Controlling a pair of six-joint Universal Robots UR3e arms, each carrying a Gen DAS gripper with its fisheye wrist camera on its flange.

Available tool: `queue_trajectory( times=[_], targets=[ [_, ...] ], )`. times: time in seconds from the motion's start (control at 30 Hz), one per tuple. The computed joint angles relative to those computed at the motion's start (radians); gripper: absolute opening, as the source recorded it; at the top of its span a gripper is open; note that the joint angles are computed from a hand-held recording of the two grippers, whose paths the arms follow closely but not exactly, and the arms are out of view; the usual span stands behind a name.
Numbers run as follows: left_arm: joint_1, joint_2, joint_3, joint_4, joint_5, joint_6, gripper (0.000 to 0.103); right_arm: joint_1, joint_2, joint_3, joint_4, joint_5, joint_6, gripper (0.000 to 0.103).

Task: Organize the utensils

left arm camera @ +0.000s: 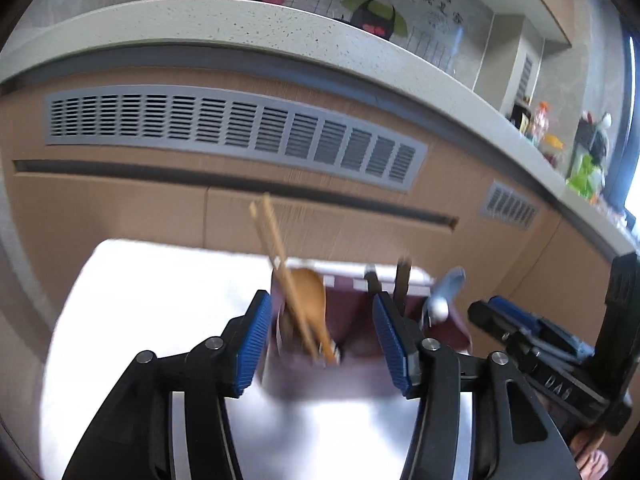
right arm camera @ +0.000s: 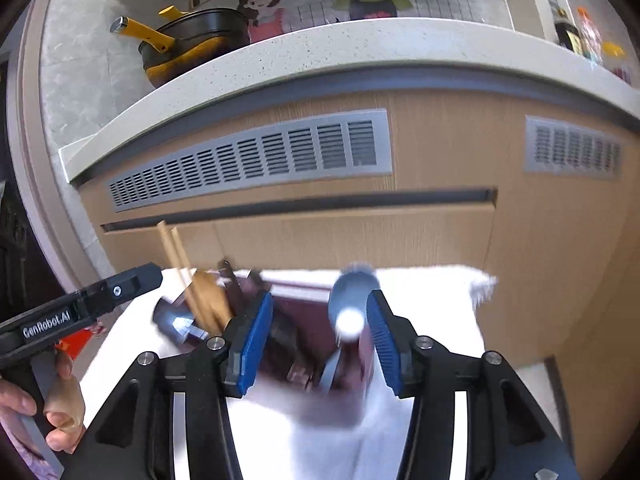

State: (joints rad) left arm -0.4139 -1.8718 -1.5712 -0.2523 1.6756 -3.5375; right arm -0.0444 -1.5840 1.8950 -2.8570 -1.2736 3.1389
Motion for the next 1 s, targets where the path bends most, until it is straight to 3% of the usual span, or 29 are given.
queue_trajectory(
  times=[0.13,0.23,0.37,0.5,0.73,1.0],
  targets=[
    [-0.079,0.126,-0.123,-0.037,0.104,-0.006,0.07,0.027,-0.187,0.123,0.062,-0.055,-0.019,0.053],
    [-0.167,0.195,-0.191,-0.071,0.218,-0.017,0.076,0.064,-0.329,0.205,0.111,-0.109,-0.018,0.076],
    [-0.301,0.257,-0.264,-0.135,0.374,-0.06,0.088,0.145,-0.491,0.303,0.163,-0.226,0.007,0.095],
    [-0.41,0.277,-0.299,-0.2,0.501,-0.161,0.09,0.261,-0.553,0.335,0.22,-0.378,0.049,0.097],
    [-0.51,0.306,-0.331,-0.271,0.565,-0.303,0.095,0.355,-0.646,0.393,0.273,-0.502,0.115,0.097],
    [-0.559,0.306,-0.305,-0.31,0.616,-0.337,0.095,0.359,-0.712,0.41,0.322,-0.503,0.118,0.098]
  ],
)
